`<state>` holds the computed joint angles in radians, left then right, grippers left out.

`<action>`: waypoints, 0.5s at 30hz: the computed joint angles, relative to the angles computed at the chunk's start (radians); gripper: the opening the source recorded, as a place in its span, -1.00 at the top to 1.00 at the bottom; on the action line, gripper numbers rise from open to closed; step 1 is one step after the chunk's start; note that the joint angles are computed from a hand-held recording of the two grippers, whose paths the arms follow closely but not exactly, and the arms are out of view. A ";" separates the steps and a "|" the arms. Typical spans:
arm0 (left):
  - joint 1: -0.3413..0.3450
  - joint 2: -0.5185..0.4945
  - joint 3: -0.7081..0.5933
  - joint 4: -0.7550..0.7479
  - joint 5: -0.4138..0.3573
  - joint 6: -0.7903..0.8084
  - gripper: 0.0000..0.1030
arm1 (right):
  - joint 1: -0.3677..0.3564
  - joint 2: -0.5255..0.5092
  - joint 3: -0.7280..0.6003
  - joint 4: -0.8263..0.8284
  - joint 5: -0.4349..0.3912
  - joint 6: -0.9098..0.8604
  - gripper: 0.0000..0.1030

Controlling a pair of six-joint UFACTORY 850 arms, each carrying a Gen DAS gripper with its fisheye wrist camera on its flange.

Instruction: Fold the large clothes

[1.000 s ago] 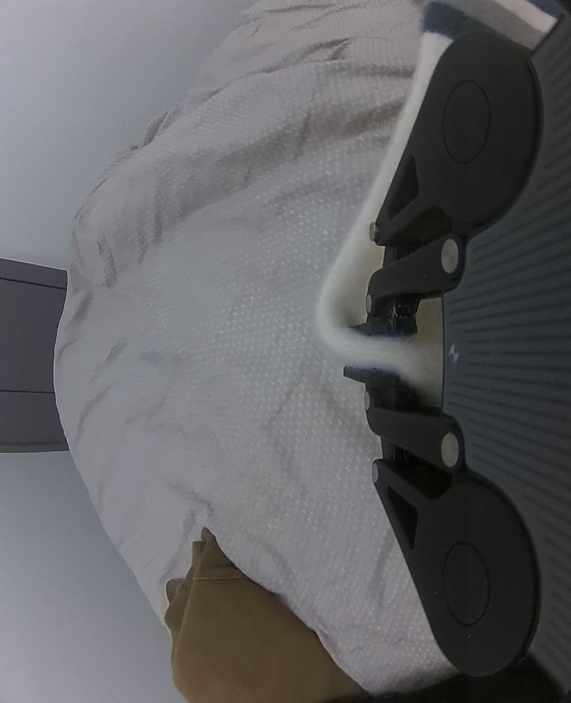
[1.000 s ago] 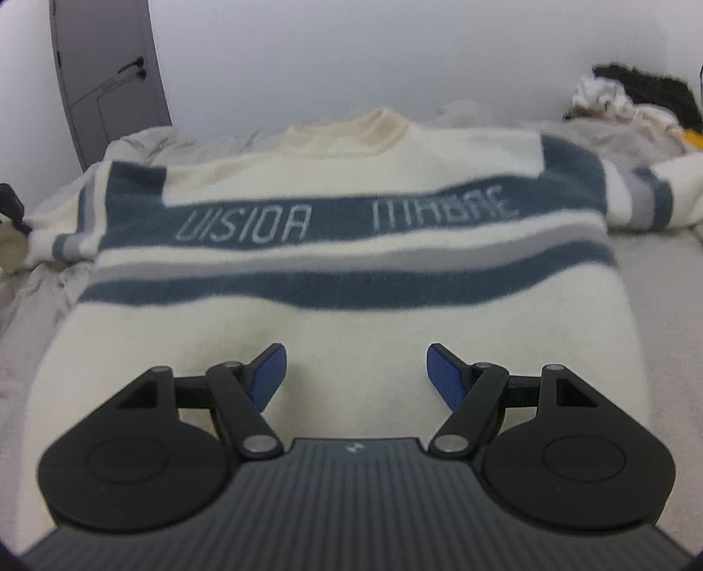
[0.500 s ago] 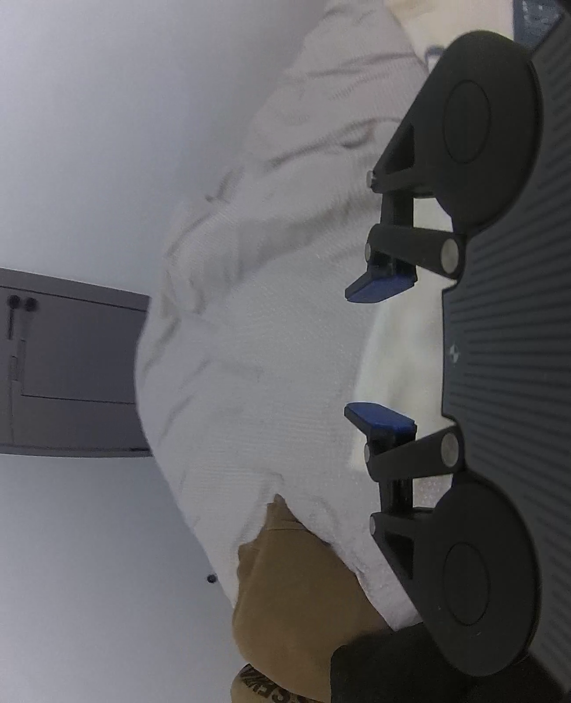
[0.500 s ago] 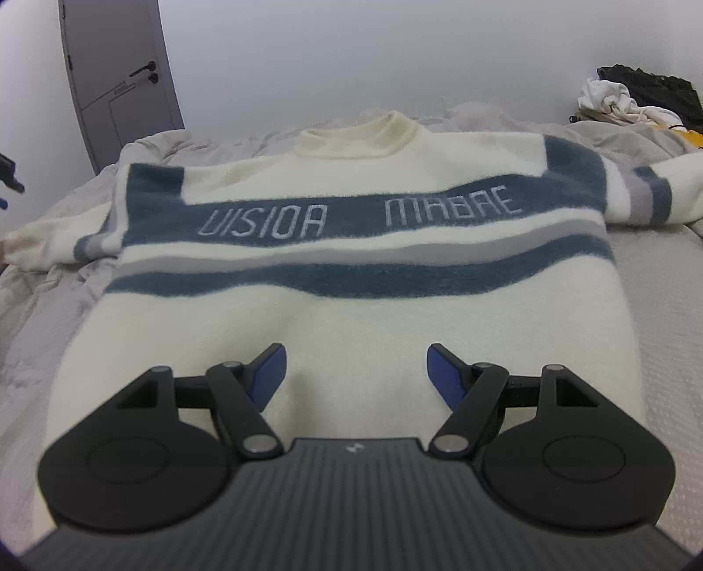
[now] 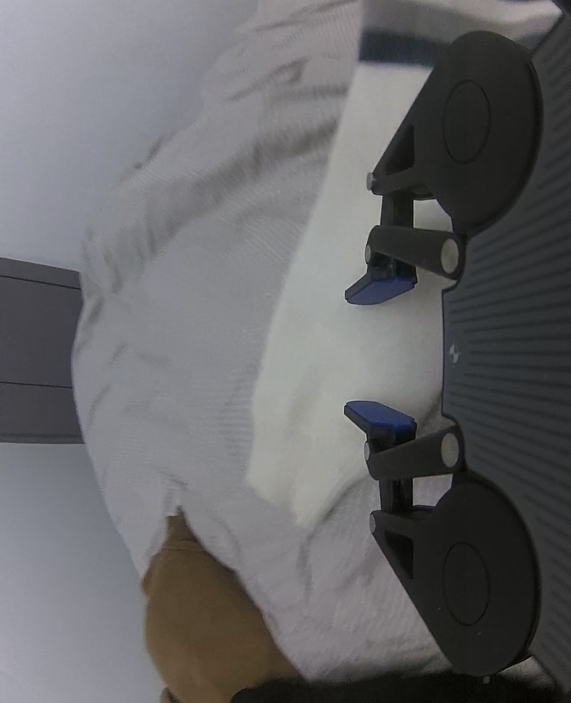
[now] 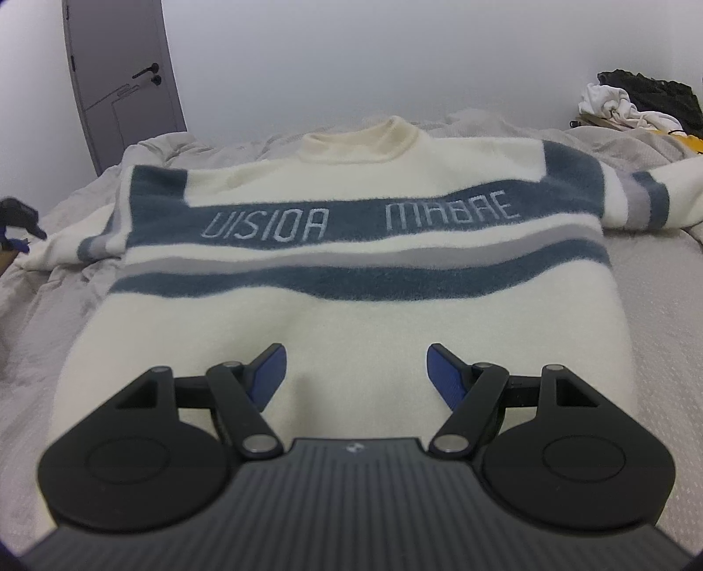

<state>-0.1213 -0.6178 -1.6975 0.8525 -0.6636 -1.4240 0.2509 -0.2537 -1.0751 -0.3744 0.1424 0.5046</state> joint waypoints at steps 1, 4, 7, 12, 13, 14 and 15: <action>0.005 -0.011 -0.004 0.001 -0.003 -0.006 -0.06 | 0.001 -0.004 -0.006 0.013 -0.006 -0.009 -0.41; 0.011 -0.043 -0.028 0.019 -0.022 -0.020 -0.06 | 0.001 -0.014 -0.013 0.020 0.002 -0.020 -0.41; 0.006 -0.061 -0.055 0.023 -0.049 -0.031 -0.06 | 0.002 -0.031 -0.032 -0.003 -0.007 -0.001 -0.41; -0.005 -0.063 -0.091 -0.027 -0.094 0.014 -0.07 | -0.001 -0.045 -0.049 -0.035 0.002 0.033 -0.41; -0.015 -0.050 -0.079 -0.030 -0.092 0.011 -0.07 | -0.004 -0.044 -0.048 -0.056 0.006 0.055 -0.41; -0.023 -0.038 -0.072 -0.033 -0.093 0.010 -0.07 | -0.007 -0.042 -0.047 -0.076 0.010 0.079 -0.41; -0.033 -0.022 -0.058 -0.034 -0.088 0.004 -0.07 | -0.010 -0.039 -0.043 -0.081 0.017 0.085 -0.41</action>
